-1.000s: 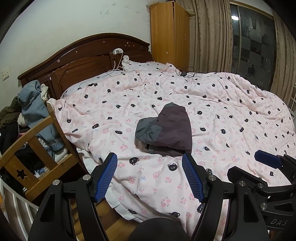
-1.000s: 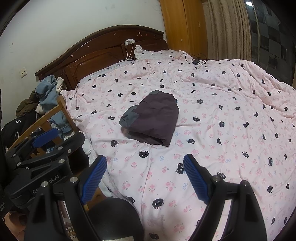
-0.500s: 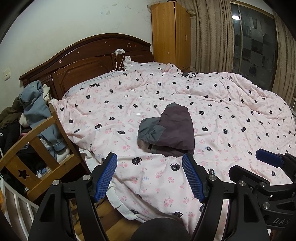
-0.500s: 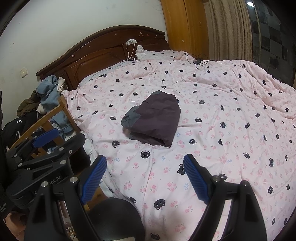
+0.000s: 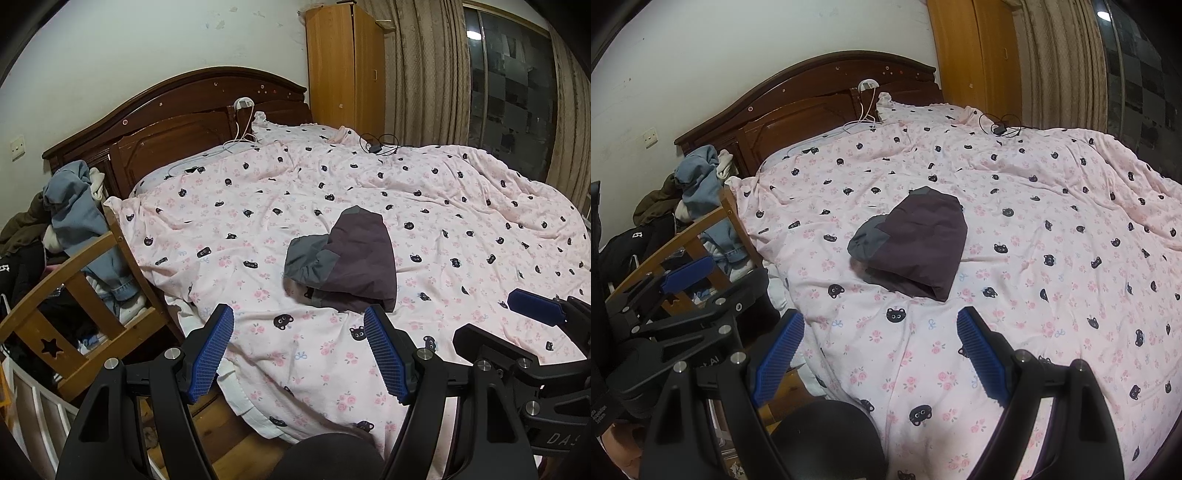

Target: Fold clothes

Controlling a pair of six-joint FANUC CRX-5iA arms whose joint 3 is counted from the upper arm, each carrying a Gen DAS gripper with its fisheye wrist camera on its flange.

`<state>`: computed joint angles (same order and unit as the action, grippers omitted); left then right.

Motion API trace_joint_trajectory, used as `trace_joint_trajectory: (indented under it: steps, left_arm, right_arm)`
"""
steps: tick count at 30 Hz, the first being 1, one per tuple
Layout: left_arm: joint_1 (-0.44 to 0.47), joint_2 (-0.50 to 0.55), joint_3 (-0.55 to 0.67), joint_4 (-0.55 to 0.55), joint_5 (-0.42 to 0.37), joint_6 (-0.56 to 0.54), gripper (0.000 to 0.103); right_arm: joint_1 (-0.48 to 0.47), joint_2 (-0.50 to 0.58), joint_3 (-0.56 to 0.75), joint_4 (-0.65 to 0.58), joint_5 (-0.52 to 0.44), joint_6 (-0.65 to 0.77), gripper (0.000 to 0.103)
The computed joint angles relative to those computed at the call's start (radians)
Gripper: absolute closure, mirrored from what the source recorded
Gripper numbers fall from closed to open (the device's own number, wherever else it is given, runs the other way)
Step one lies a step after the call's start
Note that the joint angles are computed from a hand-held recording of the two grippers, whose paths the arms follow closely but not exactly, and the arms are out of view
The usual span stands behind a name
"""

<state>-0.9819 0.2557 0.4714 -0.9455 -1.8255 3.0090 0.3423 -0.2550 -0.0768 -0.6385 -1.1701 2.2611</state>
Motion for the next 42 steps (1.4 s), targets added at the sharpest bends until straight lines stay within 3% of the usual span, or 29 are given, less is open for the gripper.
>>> trace_joint_trajectory:
  steps: [42]
  left_arm:
    - [0.016, 0.021, 0.017, 0.015, 0.022, -0.028, 0.034]
  right_arm:
    - [-0.009, 0.019, 0.013, 0.01, 0.03, -0.005, 0.016]
